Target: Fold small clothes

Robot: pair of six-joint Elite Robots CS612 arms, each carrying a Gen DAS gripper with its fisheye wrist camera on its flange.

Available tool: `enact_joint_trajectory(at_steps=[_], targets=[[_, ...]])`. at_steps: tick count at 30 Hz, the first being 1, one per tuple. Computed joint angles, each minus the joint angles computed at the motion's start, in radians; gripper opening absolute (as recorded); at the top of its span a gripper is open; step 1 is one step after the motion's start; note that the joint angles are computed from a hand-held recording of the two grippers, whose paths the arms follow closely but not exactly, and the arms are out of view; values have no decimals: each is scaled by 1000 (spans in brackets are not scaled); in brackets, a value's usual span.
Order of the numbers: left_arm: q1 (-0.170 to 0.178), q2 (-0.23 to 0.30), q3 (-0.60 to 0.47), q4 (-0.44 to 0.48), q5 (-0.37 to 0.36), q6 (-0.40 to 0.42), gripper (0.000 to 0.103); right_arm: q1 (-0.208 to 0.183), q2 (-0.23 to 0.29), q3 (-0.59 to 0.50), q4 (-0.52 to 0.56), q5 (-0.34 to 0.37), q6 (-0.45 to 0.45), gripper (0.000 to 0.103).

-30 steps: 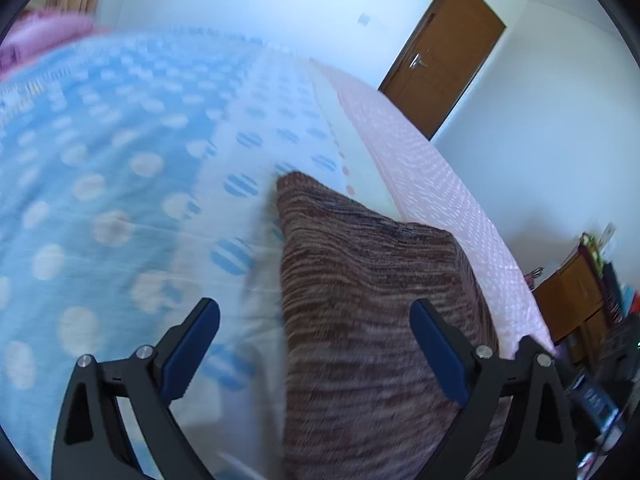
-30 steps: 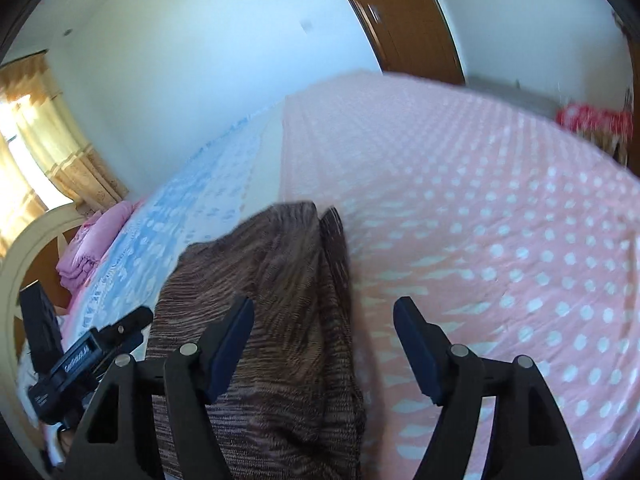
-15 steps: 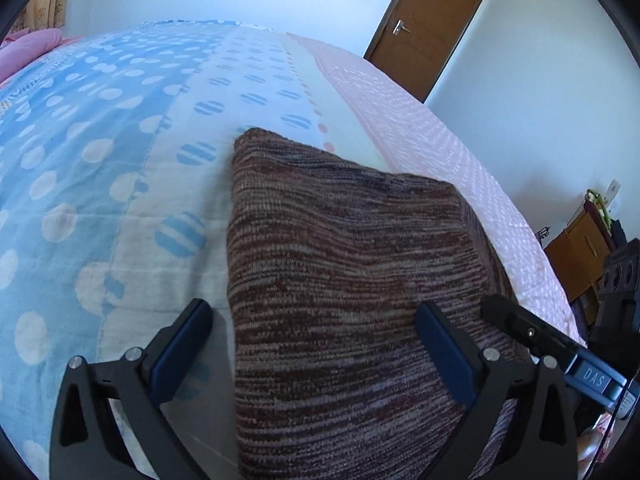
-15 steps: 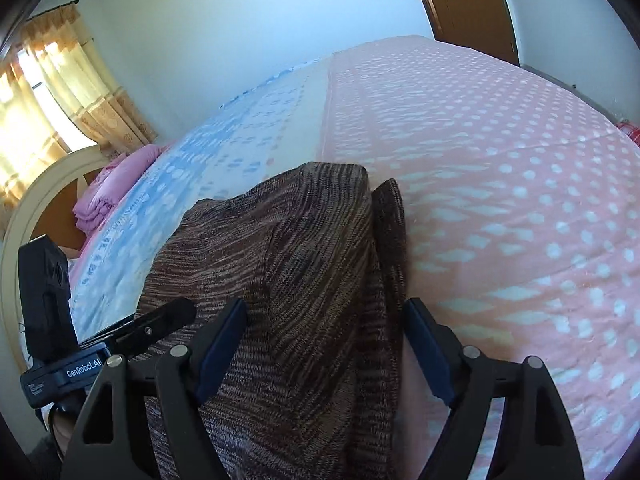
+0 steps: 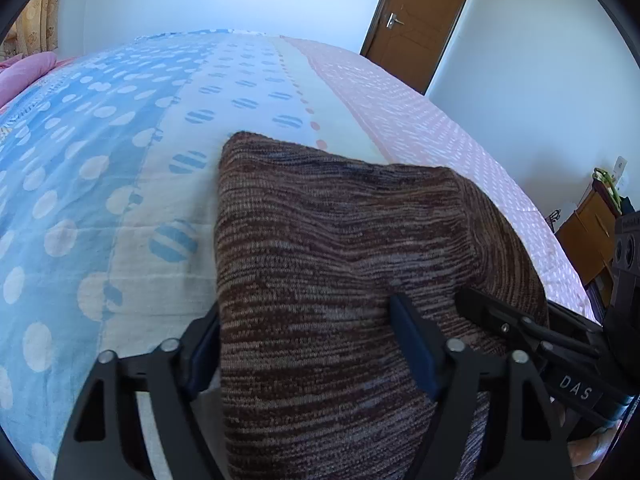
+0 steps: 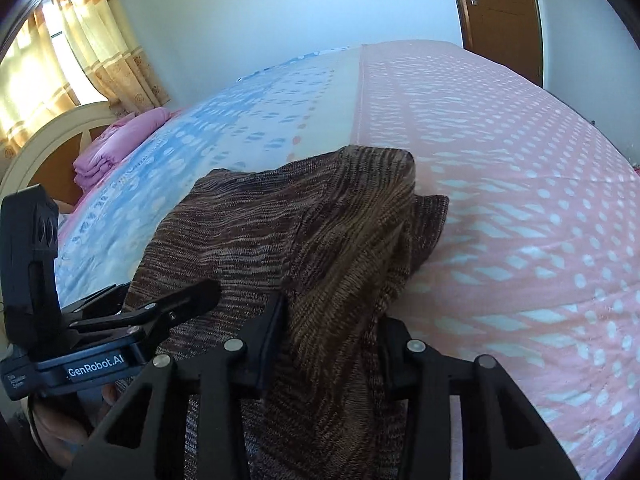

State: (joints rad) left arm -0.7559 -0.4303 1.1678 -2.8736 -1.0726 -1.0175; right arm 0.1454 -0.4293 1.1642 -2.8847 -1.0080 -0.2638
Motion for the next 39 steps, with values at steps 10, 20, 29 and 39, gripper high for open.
enact_joint_trajectory(at_steps=[10,20,29,39], targets=[[-4,2,-2,-14,13,20,53,26,-29,72,-163,-140,0,27],[-28,-65,115,-133,9,26,27,48,-135,265,-397,-244,24,22],[-81,-91,129,-161,48,111,25,32,-223,426,-540,-257,99,22],[-104,-19,-45,-168,-52,231,25,-44,-305,546,-654,-301,122,22]])
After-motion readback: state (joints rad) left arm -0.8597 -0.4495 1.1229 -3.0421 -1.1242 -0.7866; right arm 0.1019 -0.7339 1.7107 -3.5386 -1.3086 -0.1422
